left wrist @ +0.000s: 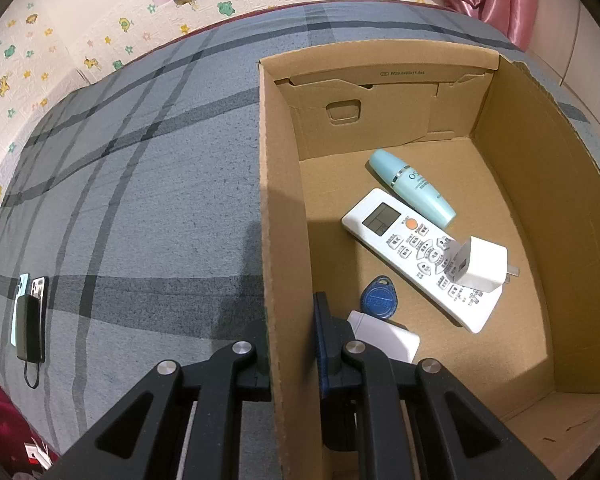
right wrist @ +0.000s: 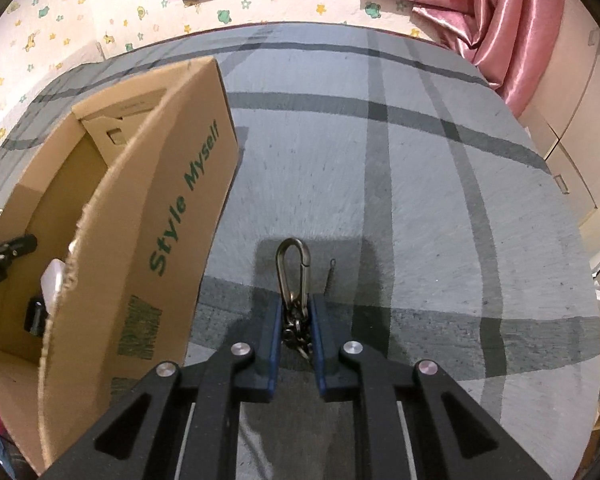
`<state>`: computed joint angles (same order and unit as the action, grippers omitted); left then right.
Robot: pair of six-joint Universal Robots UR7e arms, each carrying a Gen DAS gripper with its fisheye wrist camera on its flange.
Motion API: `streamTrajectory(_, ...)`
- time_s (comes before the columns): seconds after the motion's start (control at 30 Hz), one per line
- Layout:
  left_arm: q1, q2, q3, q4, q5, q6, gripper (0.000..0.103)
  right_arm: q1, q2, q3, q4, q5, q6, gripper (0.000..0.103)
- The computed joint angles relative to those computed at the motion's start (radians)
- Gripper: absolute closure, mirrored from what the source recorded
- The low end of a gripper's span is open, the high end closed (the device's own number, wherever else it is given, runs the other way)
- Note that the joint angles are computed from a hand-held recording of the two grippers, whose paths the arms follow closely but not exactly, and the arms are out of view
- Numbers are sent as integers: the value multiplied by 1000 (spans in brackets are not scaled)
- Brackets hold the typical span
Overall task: Organize rigid objects
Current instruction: 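Carry the keyring with the right gripper over the box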
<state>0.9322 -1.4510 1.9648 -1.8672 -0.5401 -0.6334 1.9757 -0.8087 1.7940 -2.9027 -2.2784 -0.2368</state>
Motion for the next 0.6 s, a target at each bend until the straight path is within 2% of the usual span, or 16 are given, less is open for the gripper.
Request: streamTrajectory(0.6,6,-4,-1,-11,-10,11,88,89,-28,-45,4,-24,3,90)
